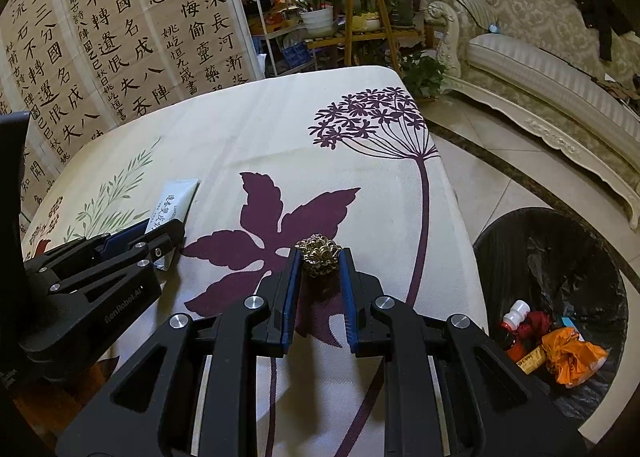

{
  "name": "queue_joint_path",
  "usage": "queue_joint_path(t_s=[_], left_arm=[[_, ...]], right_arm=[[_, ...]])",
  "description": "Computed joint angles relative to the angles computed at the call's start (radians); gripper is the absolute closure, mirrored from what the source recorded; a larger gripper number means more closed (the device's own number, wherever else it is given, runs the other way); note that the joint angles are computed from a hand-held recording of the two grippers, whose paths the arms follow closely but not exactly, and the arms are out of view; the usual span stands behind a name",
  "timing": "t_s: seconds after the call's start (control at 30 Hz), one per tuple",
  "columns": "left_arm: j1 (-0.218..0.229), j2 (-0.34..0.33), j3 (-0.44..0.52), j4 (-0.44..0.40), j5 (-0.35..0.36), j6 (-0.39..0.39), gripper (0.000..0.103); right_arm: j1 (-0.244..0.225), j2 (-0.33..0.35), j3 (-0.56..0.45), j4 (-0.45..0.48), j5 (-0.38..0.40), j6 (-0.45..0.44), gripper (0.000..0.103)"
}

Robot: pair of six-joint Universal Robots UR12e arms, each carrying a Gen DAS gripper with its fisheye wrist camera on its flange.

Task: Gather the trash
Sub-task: 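Carry the gold ornament and white tube over the bin with both tools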

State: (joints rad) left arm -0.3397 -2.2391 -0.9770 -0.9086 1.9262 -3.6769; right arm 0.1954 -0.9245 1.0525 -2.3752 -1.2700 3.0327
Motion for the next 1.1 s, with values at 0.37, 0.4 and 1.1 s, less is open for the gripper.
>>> queue_joint_path(t_s=[0.37, 0.4, 1.1], left_arm=[[-0.014, 0.027, -0.035, 0.034, 0.007, 0.000, 0.075], [-0.015, 0.031, -0.041, 0.039, 0.007, 0.002, 0.075], [-0.081, -0.004, 0.017, 0.136, -0.065, 0.112, 0.075]], right_arm=[[-0.005, -0.027, 0.042, -0.030, -0.007, 0.002, 0.084], [-0.006, -0.033, 0.050, -0.036, -0.008, 0.003, 0.084], [-0.086, -0.153, 0.233, -0.184, -0.127, 0.104, 0.084]])
